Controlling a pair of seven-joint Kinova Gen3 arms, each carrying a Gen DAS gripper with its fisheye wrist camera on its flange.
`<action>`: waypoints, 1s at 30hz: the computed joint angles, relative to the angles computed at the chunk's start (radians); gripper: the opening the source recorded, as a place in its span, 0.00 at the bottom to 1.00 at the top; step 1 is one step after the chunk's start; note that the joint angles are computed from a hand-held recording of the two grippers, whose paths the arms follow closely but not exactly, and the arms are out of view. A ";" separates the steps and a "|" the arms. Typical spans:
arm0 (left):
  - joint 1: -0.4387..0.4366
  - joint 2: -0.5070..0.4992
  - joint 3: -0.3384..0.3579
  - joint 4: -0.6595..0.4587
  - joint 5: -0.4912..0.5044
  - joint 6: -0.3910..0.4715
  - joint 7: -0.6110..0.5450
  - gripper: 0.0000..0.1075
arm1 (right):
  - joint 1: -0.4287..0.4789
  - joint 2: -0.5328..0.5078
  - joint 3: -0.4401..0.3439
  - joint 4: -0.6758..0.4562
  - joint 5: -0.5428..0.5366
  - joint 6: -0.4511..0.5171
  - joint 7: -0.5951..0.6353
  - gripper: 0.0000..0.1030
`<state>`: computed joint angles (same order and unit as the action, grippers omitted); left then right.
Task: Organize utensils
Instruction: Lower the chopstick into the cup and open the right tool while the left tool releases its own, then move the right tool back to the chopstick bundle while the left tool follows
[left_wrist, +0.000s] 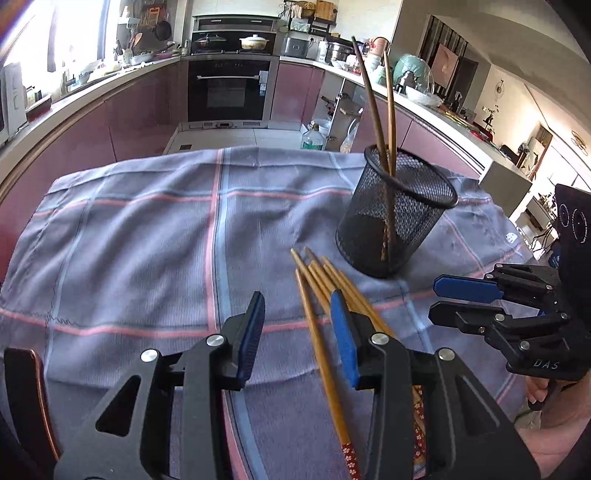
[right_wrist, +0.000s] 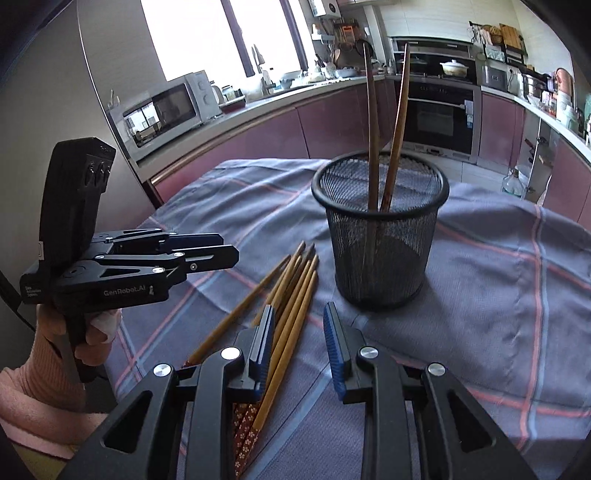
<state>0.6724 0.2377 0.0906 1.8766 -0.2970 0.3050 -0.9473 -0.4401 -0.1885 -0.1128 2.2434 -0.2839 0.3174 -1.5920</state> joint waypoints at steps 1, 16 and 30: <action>-0.005 0.003 0.006 0.010 0.007 -0.006 -0.004 0.34 | -0.016 0.008 0.016 0.003 -0.020 0.002 0.014 0.25; 0.078 0.028 -0.030 0.045 -0.026 -0.015 0.052 0.34 | 0.023 0.062 -0.093 0.024 0.137 -0.021 -0.212 0.24; 0.089 0.049 -0.033 0.029 -0.041 0.004 0.065 0.35 | 0.039 0.080 -0.137 0.012 0.258 -0.017 -0.348 0.23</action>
<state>0.7618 0.2865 0.0576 1.9053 -0.3377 0.3092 -0.8824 -0.4006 -0.1089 -0.2500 2.2555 -0.0264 0.3003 -1.9400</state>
